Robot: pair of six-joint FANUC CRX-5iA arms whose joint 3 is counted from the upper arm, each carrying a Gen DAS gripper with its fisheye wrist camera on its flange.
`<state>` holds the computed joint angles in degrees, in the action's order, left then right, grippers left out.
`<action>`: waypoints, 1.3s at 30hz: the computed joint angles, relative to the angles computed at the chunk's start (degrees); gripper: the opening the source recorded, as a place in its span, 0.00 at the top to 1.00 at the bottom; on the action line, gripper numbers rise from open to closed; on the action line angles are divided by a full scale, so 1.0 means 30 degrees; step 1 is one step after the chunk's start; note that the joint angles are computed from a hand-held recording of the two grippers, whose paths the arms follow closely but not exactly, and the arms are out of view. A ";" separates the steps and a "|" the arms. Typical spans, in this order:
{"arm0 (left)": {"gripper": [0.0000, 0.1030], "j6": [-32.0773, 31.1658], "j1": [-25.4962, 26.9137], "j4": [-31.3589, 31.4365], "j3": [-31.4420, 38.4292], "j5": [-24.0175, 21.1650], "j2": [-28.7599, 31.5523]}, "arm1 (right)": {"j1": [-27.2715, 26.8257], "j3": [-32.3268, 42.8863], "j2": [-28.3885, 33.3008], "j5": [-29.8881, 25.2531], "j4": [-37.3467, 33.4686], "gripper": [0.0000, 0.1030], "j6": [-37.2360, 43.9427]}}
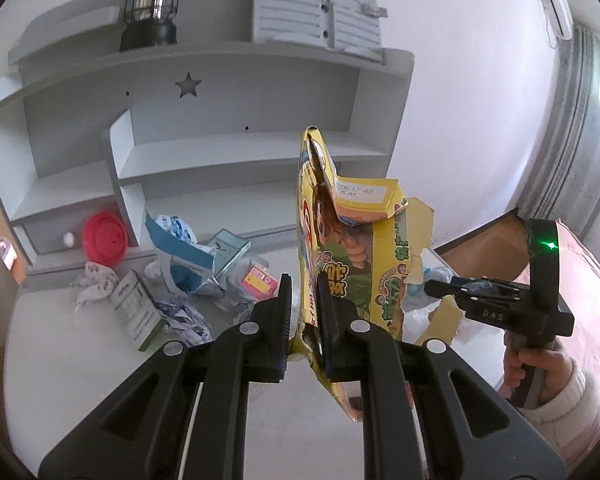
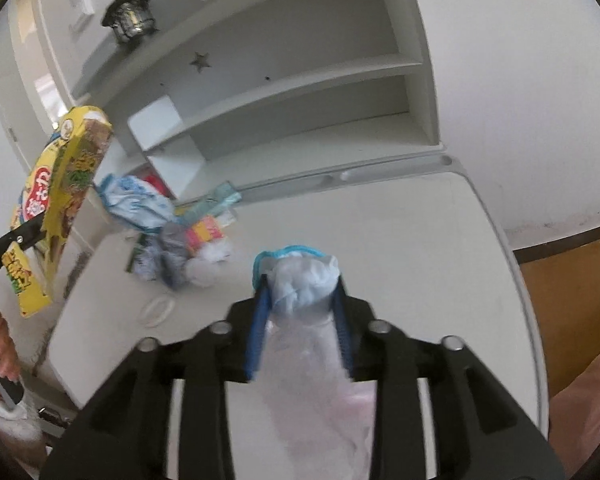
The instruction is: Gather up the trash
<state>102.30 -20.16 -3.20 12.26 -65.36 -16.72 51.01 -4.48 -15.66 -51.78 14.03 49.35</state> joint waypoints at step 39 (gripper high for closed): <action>0.86 -0.1986 -0.0893 0.0948 -0.0454 -0.1965 0.4501 | 0.0688 -0.1037 -0.0747 -0.4386 -0.0410 0.63 0.2388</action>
